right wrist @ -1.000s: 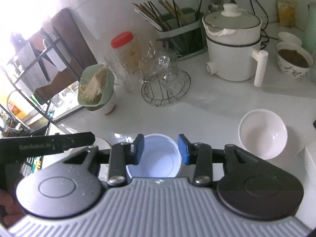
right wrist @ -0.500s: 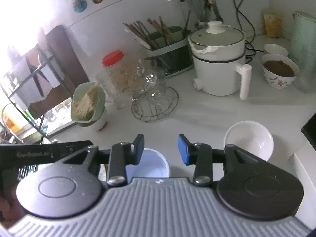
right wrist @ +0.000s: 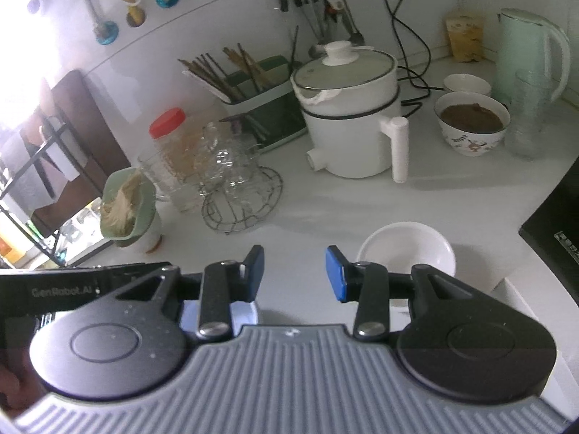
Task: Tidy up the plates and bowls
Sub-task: 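Move both grippers toward the white ceramic bowl, then lower both grippers around the rim of the white ceramic bowl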
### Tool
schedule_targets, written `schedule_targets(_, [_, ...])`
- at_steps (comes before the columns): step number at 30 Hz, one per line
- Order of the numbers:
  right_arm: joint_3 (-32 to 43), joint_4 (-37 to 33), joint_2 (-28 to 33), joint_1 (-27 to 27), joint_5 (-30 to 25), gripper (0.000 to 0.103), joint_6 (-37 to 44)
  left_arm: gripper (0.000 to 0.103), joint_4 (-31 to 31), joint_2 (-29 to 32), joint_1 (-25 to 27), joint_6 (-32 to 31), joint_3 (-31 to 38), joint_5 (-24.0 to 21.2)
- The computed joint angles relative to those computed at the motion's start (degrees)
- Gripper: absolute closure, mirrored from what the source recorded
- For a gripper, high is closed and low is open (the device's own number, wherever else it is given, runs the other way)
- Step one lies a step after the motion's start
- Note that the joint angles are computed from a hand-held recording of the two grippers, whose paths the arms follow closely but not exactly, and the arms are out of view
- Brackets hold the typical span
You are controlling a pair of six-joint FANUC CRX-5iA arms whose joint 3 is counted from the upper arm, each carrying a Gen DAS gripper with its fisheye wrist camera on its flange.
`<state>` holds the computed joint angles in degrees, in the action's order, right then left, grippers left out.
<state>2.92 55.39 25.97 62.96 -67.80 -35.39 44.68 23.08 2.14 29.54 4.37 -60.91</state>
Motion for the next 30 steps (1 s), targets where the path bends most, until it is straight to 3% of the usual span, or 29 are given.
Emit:
schedule_targets(14, [-9.2,-1.1,-5.7,0.7,-2.2,0.062,-5.2,0.058,-2.0,2.0,-6.0,1.6,1.3,0.8])
schedule_targets(18, [-12.2,-2.3,-7.1,0.5,-2.3,0.062,-6.1,0.055,-4.6,2.3,-8.4,1.9,0.7,3.9])
schedule_targets(28, [-16.0,-2.7,-8.0,-0.5,-2.3,0.062,-6.1,0.042,-6.3,5.3,-11.4,2.6,4.0,4.6])
schedule_targets(30, [-16.9,-2.5,-8.2,-1.0,-1.7,0.050,-6.7,0.040,-6.5,6.3,-12.2,2.6,5.0,4.9])
